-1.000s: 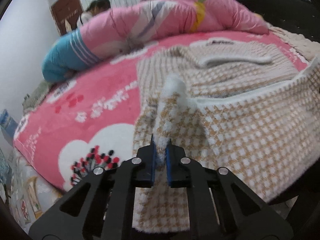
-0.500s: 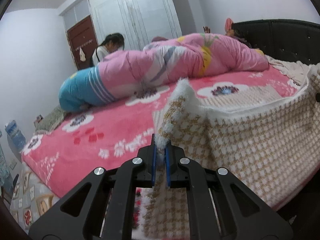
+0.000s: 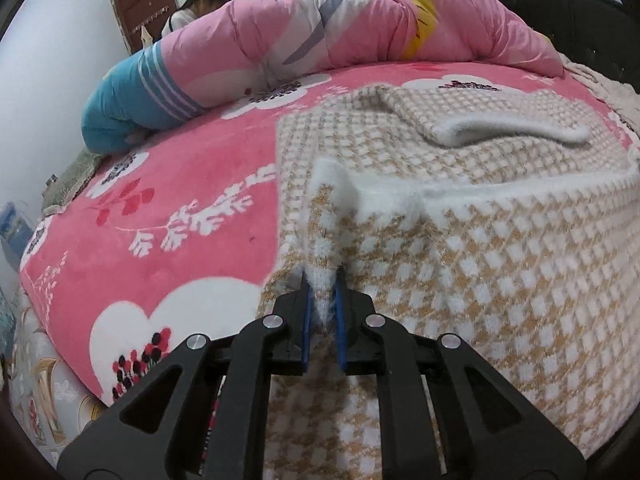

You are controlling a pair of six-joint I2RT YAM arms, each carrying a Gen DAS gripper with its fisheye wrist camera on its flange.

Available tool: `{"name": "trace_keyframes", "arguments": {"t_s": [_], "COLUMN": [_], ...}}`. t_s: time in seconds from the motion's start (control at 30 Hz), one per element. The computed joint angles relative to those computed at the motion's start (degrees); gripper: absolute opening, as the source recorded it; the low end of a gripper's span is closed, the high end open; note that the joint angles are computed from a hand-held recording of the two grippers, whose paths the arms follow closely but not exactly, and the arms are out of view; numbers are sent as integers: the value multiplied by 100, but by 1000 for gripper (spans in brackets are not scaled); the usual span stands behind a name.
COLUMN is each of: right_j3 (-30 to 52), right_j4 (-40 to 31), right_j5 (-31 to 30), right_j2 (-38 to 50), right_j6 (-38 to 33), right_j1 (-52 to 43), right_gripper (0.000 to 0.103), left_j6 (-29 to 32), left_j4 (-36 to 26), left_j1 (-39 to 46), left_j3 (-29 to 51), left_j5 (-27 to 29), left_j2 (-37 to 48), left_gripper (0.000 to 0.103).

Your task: Fold large clothes

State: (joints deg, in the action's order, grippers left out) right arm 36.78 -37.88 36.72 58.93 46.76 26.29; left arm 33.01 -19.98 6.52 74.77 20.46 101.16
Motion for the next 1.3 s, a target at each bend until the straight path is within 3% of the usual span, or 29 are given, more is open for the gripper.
{"name": "trace_keyframes", "arguments": {"t_s": [0.1, 0.6, 0.8, 1.17, 1.3], "right_j3": [38, 284, 337, 280, 262], "right_j4": [-30, -318, -255, -149, -122], "right_j5": [-92, -14, -54, -95, -101], "right_j2": [20, 396, 508, 493, 487], "right_j6": [-32, 61, 0, -75, -105], "right_j1": [-71, 36, -36, -55, -68], "right_gripper": [12, 14, 15, 16, 17], "left_j6": [-191, 36, -228, -113, -162], "left_j4": [29, -359, -116, -186, -170], "left_j1": [-193, 144, -186, -51, -114], "left_j3": [-73, 539, -374, 78, -117], "left_j5": [-128, 83, -173, -91, -147], "left_j2": [-38, 306, -418, 9, -196], "left_gripper": [11, 11, 11, 11, 11]}}
